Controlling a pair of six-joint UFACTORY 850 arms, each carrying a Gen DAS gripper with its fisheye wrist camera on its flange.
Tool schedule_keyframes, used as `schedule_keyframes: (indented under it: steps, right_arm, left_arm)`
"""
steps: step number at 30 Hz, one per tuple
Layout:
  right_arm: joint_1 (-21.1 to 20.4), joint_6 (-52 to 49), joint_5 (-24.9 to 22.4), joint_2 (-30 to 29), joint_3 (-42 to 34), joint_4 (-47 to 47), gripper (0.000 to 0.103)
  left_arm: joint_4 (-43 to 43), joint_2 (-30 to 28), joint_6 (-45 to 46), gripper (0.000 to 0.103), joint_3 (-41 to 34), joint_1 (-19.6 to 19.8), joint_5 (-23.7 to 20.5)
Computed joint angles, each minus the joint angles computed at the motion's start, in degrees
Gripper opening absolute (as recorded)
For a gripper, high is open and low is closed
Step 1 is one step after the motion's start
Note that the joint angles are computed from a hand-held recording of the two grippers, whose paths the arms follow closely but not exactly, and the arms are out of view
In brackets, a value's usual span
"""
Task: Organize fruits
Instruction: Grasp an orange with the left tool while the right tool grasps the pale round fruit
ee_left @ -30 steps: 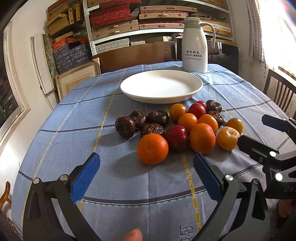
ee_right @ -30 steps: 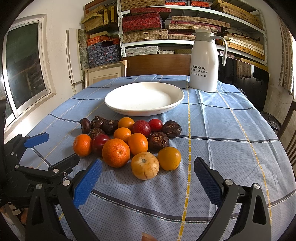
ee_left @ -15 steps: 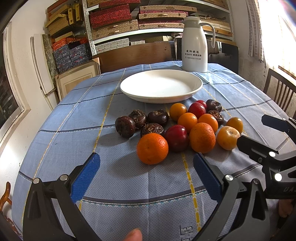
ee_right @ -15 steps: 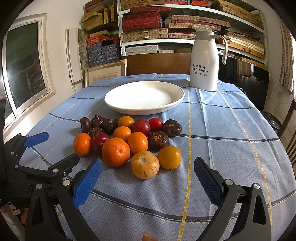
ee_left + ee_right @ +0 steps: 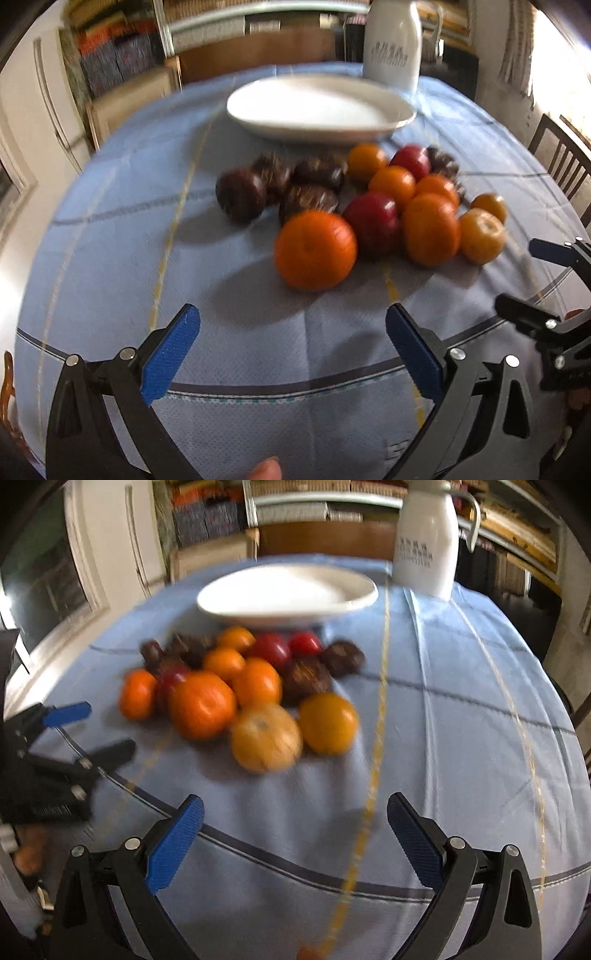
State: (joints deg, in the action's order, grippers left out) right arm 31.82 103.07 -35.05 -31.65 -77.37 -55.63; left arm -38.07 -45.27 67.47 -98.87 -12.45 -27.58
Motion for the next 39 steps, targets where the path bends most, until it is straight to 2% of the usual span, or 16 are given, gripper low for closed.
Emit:
schedule_keyframes:
  steps: [1, 3, 10, 13, 15, 18, 21, 22, 24, 25, 26, 31, 34, 35, 39]
  right_arm:
    - [-0.27, -1.71, -0.07, 0.25, 0.34, 1.65, 0.099]
    - [-0.67, -4.63, -1.06, 0.82, 1.14, 3.74, 0.099]
    - [-1.48, -5.53, 3.62, 4.22, 6.81, -0.98, 0.100]
    - [-1.53, -7.67, 3.29, 3.84, 5.93, 0.34, 0.100]
    - [-1.45, -6.92, 3.17, 3.91, 5.99, -0.43, 0.100]
    - [-1.12, 2.70, 4.40, 5.42, 8.29, -8.01, 0.099]
    - [-0.92, 13.72, 6.26, 6.93, 10.56, -17.27, 0.099]
    - [-1.01, 15.97, 6.81, 7.07, 10.74, -19.26, 0.096]
    - [-1.07, 19.83, 7.95, 7.02, 10.79, -23.02, 0.089]
    - [-1.11, 20.75, 8.71, 6.84, 10.59, -24.04, 0.085]
    - [-1.25, 20.38, 9.48, 6.61, 10.21, -23.95, 0.084]
    - [-1.91, 19.27, 11.83, 5.43, 8.47, -24.09, 0.074]
    - [-2.80, 16.51, 14.14, 4.06, 6.49, -21.52, 0.068]
    - [-3.10, 16.18, 14.87, 3.71, 6.05, -20.97, 0.063]
    - [-3.95, 17.91, 16.57, 3.14, 5.29, -21.47, 0.056]
  left_arm:
    - [3.85, -1.40, -3.73, 0.099, -2.14, 0.07, -1.93]
    - [5.02, -3.31, -4.97, 0.099, -5.19, 0.55, -5.76]
    - [-0.16, -5.77, 7.49, 0.099, -8.84, 2.56, -11.39]
    - [-0.30, -6.77, 9.81, 0.099, -10.73, 3.18, -13.97]
    - [-0.37, -6.99, 9.88, 0.099, -11.25, 3.24, -14.12]
    - [-3.36, -6.26, 11.62, 0.099, -10.23, 2.70, -11.26]
    - [-8.71, -5.93, 15.20, 0.099, -10.51, 2.84, -11.55]
    - [-10.12, -5.76, 16.50, 0.098, -10.43, 2.64, -11.19]
    - [-10.39, -5.87, 17.47, 0.085, -10.73, 2.32, -11.32]
    - [-9.01, -6.35, 16.82, 0.070, -11.38, 1.91, -11.66]
    - [-7.45, -7.02, 15.71, 0.063, -12.35, 1.68, -12.60]
    - [-5.81, -8.49, 14.87, 0.051, -14.74, 1.44, -15.78]
    - [-3.11, -9.49, 13.25, 0.049, -16.09, 0.71, -16.57]
    - [-3.23, -9.26, 13.48, 0.048, -15.57, 0.68, -16.18]
    - [-3.84, -9.87, 13.09, 0.045, -16.53, 0.99, -17.65]
